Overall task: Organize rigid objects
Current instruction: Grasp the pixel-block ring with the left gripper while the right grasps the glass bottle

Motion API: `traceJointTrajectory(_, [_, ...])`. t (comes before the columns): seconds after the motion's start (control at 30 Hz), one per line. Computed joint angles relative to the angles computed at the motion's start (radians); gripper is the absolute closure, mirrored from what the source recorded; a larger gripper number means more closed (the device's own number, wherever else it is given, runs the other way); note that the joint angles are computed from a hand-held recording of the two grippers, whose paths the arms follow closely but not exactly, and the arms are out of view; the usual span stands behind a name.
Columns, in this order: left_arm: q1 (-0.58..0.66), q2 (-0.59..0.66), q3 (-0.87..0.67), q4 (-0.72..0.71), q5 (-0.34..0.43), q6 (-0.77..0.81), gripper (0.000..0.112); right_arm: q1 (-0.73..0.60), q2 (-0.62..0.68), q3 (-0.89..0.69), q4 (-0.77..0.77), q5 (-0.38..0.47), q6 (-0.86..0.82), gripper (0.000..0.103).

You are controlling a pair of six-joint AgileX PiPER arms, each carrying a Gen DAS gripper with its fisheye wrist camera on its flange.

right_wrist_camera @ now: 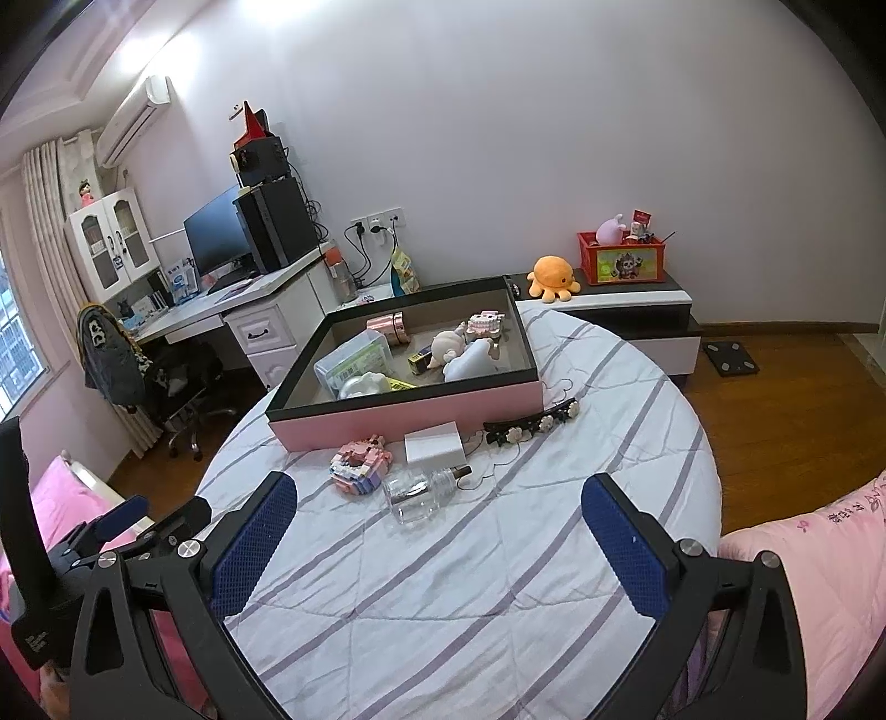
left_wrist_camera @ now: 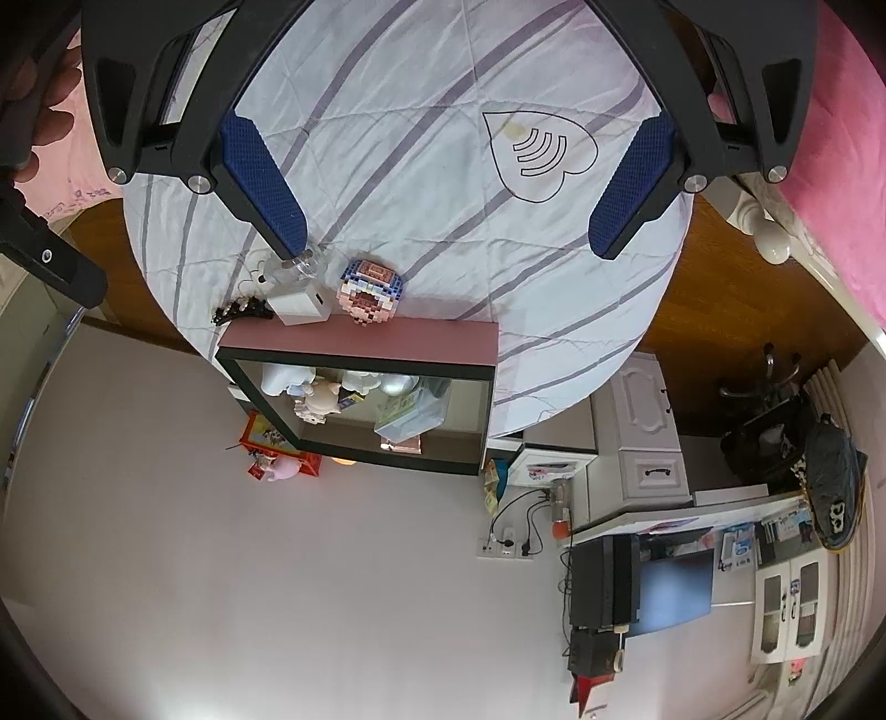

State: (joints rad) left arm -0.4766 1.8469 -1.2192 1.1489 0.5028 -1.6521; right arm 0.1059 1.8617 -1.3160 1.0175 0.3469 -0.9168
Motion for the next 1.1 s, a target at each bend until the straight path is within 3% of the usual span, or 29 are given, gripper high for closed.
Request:
traceJointTrajectory(0.6, [-0.003, 0.001, 0.003, 0.001, 0.001, 0.001, 0.009, 0.002, 0.018, 0.003, -0.015, 0.0, -0.003, 0.0])
traceJointTrajectory(0.83, [0.005, 0.031, -0.024, -0.018, 0.003, 0.035, 0.009, 0.024, 0.071, -0.07, -0.17, 0.02, 0.134, 0.0])
traceJointTrajectory(1.1, [0.045, 0.096, -0.095, -0.081, 0.006, 0.127, 0.009, 0.061, 0.235, -0.275, -0.483, 0.096, 0.405, 0.0])
